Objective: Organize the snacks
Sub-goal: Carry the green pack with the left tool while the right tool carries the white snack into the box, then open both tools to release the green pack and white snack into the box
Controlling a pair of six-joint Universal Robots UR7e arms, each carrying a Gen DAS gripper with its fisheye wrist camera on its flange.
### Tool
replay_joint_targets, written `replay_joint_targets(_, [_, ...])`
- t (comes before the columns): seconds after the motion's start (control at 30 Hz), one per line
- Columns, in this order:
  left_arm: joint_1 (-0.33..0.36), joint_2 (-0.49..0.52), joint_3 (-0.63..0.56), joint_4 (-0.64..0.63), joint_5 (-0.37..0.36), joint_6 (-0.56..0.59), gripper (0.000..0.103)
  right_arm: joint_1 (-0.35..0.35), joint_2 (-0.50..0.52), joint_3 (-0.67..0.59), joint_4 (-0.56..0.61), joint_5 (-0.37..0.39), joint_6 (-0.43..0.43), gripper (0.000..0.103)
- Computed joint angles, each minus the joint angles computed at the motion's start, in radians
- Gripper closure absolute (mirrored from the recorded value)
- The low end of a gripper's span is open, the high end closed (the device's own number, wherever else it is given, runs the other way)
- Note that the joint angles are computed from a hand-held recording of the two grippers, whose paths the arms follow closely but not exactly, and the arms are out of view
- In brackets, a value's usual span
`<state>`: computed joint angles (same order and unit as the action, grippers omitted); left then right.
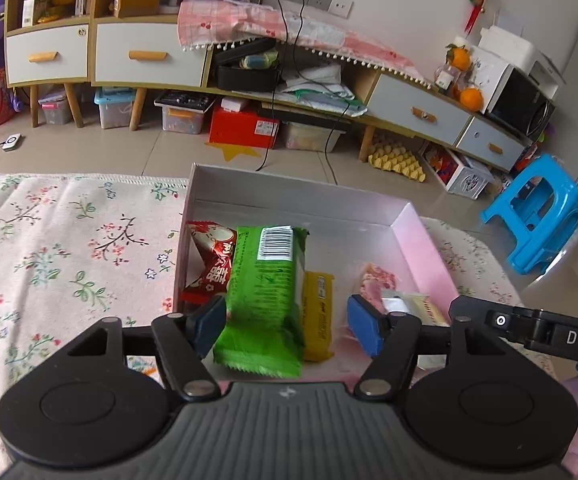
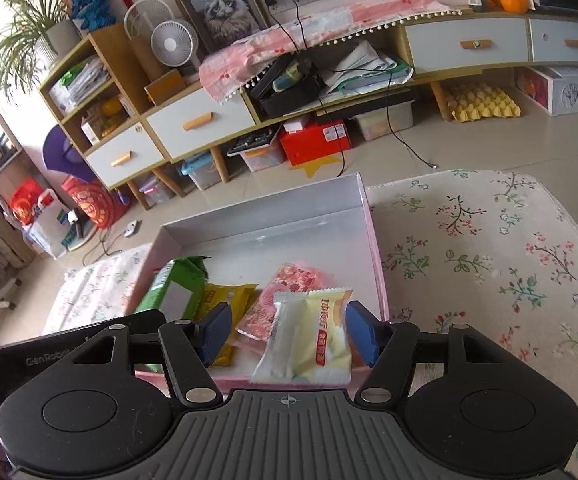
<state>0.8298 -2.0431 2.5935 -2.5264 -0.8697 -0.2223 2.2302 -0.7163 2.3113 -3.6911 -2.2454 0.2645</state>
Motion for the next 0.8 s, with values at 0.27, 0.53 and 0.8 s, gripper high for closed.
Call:
replay_joint_targets(0.27, [-0.149,-0.21,-0.004,0.33,0.064,-0.169,0.031,0.074,-0.079,0.039,0.105,-0.026,0.076,0.039])
replay_joint_targets(0.53, [-0.339,-0.412,-0.033,0.793,0.139,-0.424,0.016,0.139,-0.156,0.083,0.217,-0.006,0.171,0.034])
replay_joint_targets(0.8, [-0.483,-0.567,-0.073,1.205,0.122,-0.665,0.009,0.172,-0.203,0.131,0.301,0.072,0.259,0.032])
